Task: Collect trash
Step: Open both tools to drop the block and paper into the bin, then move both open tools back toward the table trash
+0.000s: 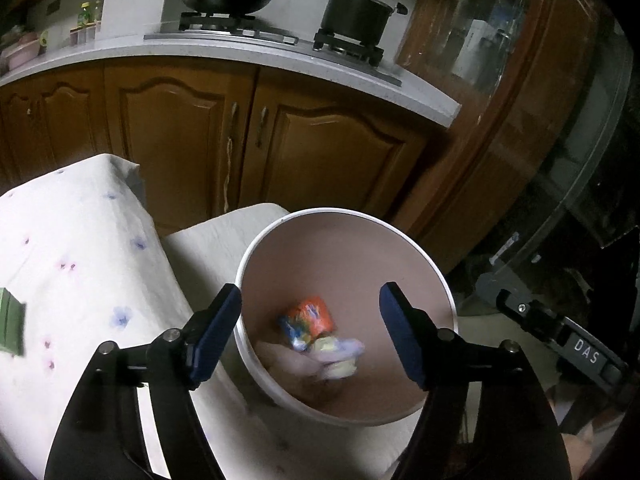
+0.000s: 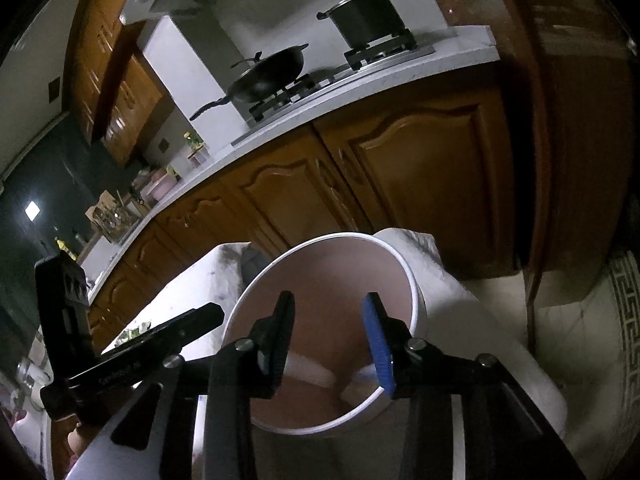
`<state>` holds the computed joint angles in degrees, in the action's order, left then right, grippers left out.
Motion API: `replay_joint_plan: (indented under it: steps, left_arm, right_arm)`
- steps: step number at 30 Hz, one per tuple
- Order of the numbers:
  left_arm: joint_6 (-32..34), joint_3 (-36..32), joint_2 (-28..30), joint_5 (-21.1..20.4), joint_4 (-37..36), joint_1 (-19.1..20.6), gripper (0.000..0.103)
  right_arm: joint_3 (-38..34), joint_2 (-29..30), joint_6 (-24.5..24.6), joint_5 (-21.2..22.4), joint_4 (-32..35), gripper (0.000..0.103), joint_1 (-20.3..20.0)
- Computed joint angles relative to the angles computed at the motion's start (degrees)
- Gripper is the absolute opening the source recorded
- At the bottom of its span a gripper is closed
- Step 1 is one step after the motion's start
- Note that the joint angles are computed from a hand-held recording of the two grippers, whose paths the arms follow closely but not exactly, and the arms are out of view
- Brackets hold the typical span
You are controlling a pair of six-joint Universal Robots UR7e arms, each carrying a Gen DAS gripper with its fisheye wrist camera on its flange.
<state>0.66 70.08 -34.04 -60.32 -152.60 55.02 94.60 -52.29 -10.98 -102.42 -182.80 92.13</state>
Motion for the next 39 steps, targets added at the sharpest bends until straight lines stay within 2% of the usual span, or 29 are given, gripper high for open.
replay_joint_plan:
  steps: [10,12,17,20,30,39]
  left_arm:
    - [-2.56,9.22,-6.49,1.37,-5.43,-0.62,0.073]
    - [-3.48,11.97,-8.39,2.40,-7.08,-0.94,0.073]
    - [-4.87,19.42,-13.70,4.54,-12.21,-1.72,0.073]
    - [-5.10,23.35,-16.54,6.02,-14.66,-2.35,0.073]
    - [-7.45,35.73,-26.48,10.21,-19.16,-3.92,0.076]
    - [-9.08,45.72,-35.49,16.65,-22.59,-4.39,0.078]
  right_arm:
    - [1.70,-0.93,0.28,-0.66,-1.32,0.041,1.00]
    - [2.18,-1.06,0.43,-0.58,-1.66,0.048,1.25]
    - [4.39,-1.55,0.82,0.61,-4.40,0.074,2.42]
    - [5.66,-1.71,0.75,1.54,-5.84,0.079,3.24]
    - [8.21,-0.20,0.97,3.58,-5.90,0.083,6.67]
    - [8.81,2.71,0.97,4.76,-4.16,0.083,9.23]
